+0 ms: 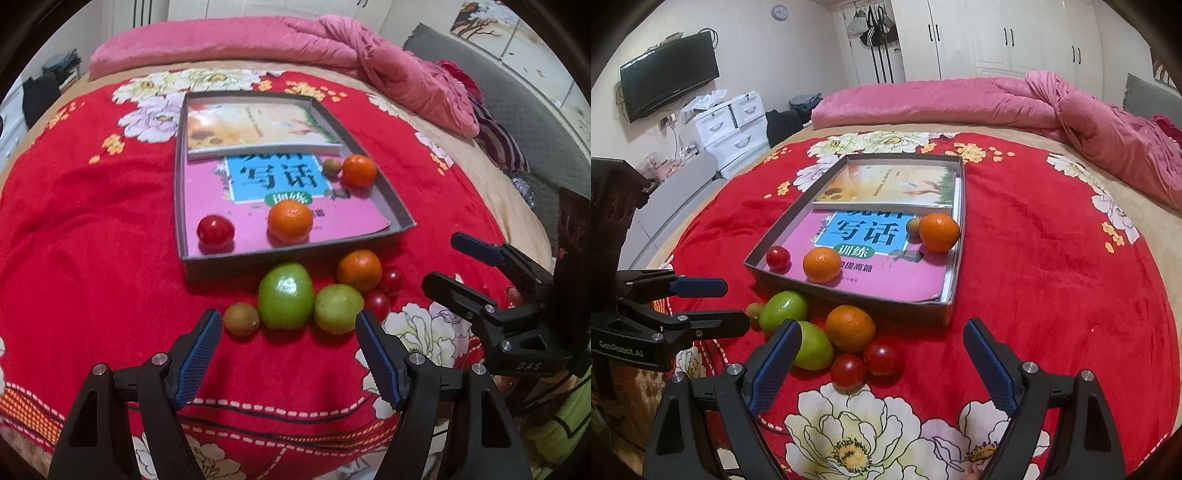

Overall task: Organize fruits
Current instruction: 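Pull both open tools back from the tray toward the fruit pile, then close the left tool on a brown kiwi while the right tool grasps a red tomato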

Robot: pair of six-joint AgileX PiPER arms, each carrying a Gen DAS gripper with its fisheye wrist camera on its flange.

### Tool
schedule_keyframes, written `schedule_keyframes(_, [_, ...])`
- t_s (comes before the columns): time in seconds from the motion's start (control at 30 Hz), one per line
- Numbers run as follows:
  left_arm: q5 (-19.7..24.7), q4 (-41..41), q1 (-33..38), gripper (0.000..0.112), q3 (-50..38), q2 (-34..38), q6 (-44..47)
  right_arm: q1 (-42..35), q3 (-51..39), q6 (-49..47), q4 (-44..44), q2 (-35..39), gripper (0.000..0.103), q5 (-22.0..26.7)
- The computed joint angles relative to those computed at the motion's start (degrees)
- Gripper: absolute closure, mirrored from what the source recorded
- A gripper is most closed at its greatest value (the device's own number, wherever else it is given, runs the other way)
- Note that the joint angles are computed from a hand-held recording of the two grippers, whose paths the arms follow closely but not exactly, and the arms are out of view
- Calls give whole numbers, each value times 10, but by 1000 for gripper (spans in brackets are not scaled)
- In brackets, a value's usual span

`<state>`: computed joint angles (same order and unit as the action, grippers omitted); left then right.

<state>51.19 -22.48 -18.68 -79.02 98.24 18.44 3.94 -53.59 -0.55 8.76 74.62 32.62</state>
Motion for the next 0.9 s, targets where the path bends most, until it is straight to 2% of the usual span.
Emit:
schedule_keyframes(0.3, [6, 11, 12, 36, 8, 0, -11, 12, 2, 10, -9, 6, 14, 15])
schedule_keyframes(0.53, [0, 81, 5, 36, 0, 10, -40, 12, 2, 14, -10, 8, 14, 19])
schedule_keyframes(0.73, [7, 97, 10, 36, -4, 26, -32, 5, 1, 14, -4, 11, 14, 22])
schedule_keyframes(0.9, [-2, 88, 15, 47, -1, 31, -21, -1, -3, 30, -17, 19, 14, 32])
